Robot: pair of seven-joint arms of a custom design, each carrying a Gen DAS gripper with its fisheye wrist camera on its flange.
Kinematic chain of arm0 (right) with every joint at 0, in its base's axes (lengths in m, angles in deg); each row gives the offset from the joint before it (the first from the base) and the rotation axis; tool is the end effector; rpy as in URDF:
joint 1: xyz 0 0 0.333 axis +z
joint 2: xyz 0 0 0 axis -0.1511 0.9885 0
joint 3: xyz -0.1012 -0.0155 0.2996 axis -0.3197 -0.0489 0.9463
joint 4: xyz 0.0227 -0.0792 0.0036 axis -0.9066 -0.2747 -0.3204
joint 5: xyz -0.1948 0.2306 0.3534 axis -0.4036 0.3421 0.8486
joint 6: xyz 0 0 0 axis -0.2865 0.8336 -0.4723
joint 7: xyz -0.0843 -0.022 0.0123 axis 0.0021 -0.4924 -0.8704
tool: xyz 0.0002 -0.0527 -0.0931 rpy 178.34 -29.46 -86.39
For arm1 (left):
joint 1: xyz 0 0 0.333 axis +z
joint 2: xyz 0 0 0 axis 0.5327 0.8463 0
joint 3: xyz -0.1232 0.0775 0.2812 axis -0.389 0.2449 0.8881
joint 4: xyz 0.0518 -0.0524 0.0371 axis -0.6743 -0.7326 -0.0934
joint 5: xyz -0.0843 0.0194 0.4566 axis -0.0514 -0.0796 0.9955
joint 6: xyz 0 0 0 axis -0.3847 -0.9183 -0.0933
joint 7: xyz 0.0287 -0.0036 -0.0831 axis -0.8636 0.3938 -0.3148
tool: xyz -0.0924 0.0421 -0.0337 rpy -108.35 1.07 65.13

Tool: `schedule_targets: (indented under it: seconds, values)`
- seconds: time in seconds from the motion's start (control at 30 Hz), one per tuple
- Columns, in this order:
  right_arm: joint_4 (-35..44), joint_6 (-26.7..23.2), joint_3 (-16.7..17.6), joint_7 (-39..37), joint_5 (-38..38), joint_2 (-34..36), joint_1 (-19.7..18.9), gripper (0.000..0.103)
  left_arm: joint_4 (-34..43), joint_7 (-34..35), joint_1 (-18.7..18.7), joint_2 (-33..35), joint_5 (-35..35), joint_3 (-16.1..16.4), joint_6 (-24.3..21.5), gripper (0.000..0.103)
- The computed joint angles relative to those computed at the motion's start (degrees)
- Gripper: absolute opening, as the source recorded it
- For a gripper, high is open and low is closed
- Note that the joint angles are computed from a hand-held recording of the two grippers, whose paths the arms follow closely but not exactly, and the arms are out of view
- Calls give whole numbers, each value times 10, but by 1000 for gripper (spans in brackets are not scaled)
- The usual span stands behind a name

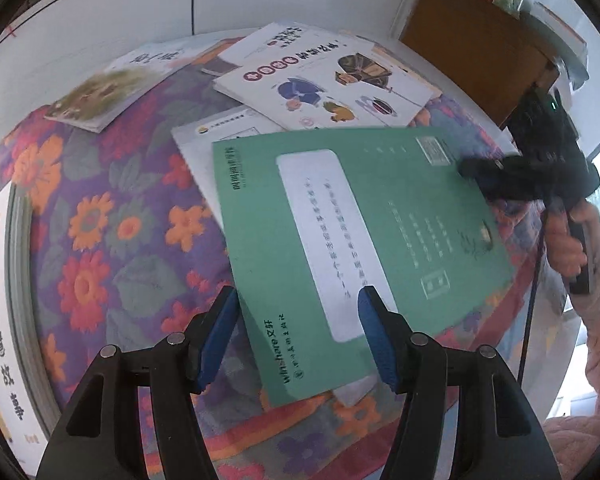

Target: Organize books

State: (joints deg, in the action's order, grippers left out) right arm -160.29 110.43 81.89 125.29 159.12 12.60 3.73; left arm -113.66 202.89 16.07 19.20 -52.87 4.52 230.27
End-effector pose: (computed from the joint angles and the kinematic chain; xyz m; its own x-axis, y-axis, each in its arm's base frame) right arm 0.5386 0.1278 0.3332 0.0560 -0.5966 -0.8006 -0.9508 0.2128 -0.2251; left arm 0.5104 -0.1951 0.3386 -0.4557 -0.8724 0.1768 -0.8215 0.3357 -0.4609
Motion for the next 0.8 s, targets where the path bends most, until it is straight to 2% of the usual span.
schedule_targets:
  seconds: [0.07, 0.1, 0.23, 0.3, 0.37, 0.4, 0.43, 0.5, 0.53, 0.6, 0.67, 0.73, 0.77, 0.8]
  values:
    - [5, 39, 9, 11, -14, -1, 4, 17, 5, 5, 0, 0, -16, 4, -11, 58]
    - [4, 58, 12, 6, -19, -8, 8, 17, 9, 3, 1, 1, -24, 5, -17, 58]
    - [-10, 76, 6, -14, 5, -57, 21, 8, 44, -28, 7, 15, -27, -1, -10, 58]
    - [-9, 99, 5, -37, 9, -101, 30, 6, 72, 8, 0, 19, -80, 2, -12, 58]
    - [-4, 139, 6, -60, -2, -139, 41, 6, 106, 96, -9, 21, -181, 9, -17, 58]
    - [0, 158, 7, -79, -9, -162, 49, 5, 114, 120, -9, 20, -215, 5, -3, 59]
    - [4, 180, 10, -93, -20, -184, 57, 5, 116, 119, -6, 20, -219, -1, 18, 61]
    - [2, 256, 45, -100, -85, -215, 63, 5, 109, 74, 2, 16, -181, -13, 72, 61]
    - [-3, 285, 62, -99, -119, -222, 64, 7, 104, 66, 3, 14, -179, -10, 74, 61]
    - [-41, 356, 140, -80, -238, -241, 38, 8, 89, 74, 3, 7, -210, 6, 50, 61]
    - [-71, 364, 204, -46, -324, -244, 7, 11, 66, 50, 14, 4, -202, 10, 37, 61]
    - [-99, 344, 266, 12, -403, -234, -25, 11, 38, 12, 24, 1, -172, 10, 35, 61]
    - [-102, 308, 282, 12, -411, -221, -27, 17, 28, 7, 26, 0, -170, 13, 29, 61]
    - [-105, 271, 278, 7, -412, -208, -14, 19, 17, 9, 27, -3, -173, 18, 18, 61]
